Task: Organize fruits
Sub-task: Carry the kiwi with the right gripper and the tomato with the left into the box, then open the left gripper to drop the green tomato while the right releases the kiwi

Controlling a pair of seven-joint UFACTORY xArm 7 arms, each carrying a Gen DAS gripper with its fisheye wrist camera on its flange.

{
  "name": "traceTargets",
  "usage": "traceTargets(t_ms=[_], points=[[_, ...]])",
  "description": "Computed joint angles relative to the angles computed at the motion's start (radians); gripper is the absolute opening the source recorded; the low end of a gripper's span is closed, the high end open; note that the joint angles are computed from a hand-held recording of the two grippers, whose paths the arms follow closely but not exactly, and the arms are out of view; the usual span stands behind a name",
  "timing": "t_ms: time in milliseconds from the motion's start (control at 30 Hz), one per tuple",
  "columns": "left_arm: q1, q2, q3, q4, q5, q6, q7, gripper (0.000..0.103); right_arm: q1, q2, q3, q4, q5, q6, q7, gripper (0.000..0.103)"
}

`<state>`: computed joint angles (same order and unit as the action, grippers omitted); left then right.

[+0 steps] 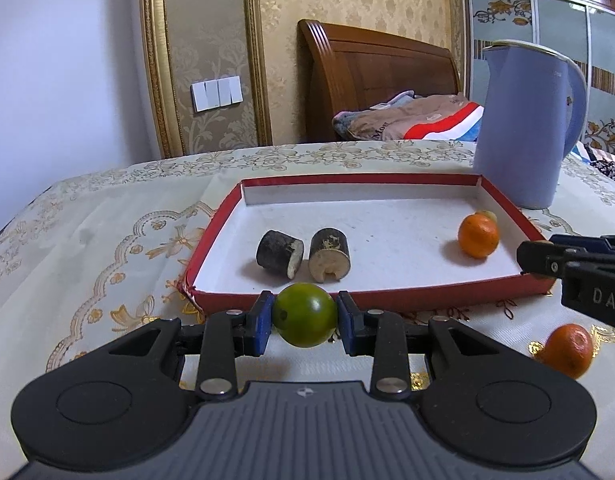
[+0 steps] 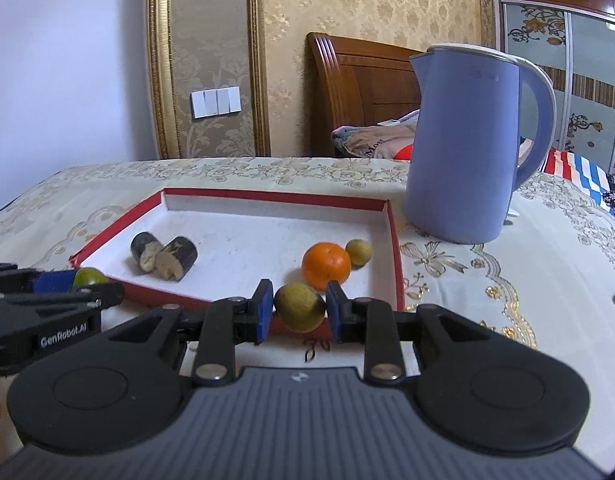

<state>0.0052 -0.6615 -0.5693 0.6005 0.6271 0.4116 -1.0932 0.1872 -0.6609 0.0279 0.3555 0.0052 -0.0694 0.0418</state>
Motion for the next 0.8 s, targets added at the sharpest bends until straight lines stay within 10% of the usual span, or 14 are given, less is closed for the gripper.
traceTargets(t_ms=[800], points=[[0.106, 0.260, -0.007, 0.206, 0.313, 0.033, -0.226, 0.033, -0.120, 0.281, 0.138, 0.207, -0.046, -0.015, 0.093, 0.027]])
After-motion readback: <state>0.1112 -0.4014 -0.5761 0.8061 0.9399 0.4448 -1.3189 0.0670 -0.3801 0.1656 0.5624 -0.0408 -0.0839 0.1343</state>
